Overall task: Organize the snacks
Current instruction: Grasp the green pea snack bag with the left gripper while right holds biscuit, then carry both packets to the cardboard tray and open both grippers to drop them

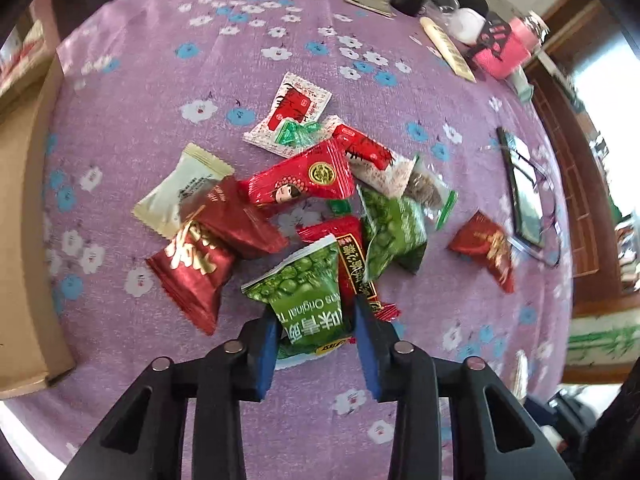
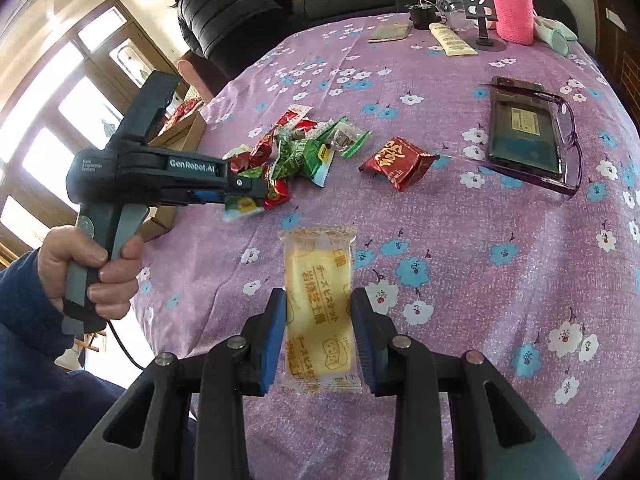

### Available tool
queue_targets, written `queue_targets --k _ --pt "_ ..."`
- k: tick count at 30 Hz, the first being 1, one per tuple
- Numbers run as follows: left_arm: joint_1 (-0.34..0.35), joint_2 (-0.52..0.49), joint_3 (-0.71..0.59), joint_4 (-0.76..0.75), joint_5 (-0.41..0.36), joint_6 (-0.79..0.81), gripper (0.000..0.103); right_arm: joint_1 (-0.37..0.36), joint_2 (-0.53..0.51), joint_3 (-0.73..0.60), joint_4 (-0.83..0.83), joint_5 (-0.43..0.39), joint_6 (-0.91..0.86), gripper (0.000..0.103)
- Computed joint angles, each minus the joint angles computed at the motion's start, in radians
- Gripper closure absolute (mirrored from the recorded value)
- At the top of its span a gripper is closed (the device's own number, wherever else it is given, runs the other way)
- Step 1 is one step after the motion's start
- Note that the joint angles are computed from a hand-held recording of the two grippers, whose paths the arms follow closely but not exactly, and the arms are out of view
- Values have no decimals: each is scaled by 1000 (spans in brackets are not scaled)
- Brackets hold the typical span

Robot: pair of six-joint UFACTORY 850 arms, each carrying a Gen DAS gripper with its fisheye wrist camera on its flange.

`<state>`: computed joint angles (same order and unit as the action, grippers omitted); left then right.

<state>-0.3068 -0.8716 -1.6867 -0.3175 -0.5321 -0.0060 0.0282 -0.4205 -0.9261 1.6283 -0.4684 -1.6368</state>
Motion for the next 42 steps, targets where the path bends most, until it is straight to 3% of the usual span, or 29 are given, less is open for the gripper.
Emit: queue_targets --k 1,8,11,16,22,27,33,42 --pt "-3 7 12 16 7 -5 77 -1 -1 0 1 -6 1 71" --pt "-8 83 141 -41 42 121 77 11 -18 -2 26 -33 7 71" --pt "-2 113 187 -123 75 278 77 29 -17 -6 59 -8 4 71" --pt "22 137 209 -338 95 622 77 83 13 -4 195 104 -41 71" --pt "106 194 253 -579 93 978 77 193 15 -38 304 203 -57 71" --pt "187 232 297 -691 93 1115 77 284 -29 -120 146 262 111 71" --pt "300 261 336 -786 106 1193 77 366 -116 -276 -175 254 402 71" --pt "422 253 340 -720 172 1084 77 455 -341 -648 -589 121 793 71"
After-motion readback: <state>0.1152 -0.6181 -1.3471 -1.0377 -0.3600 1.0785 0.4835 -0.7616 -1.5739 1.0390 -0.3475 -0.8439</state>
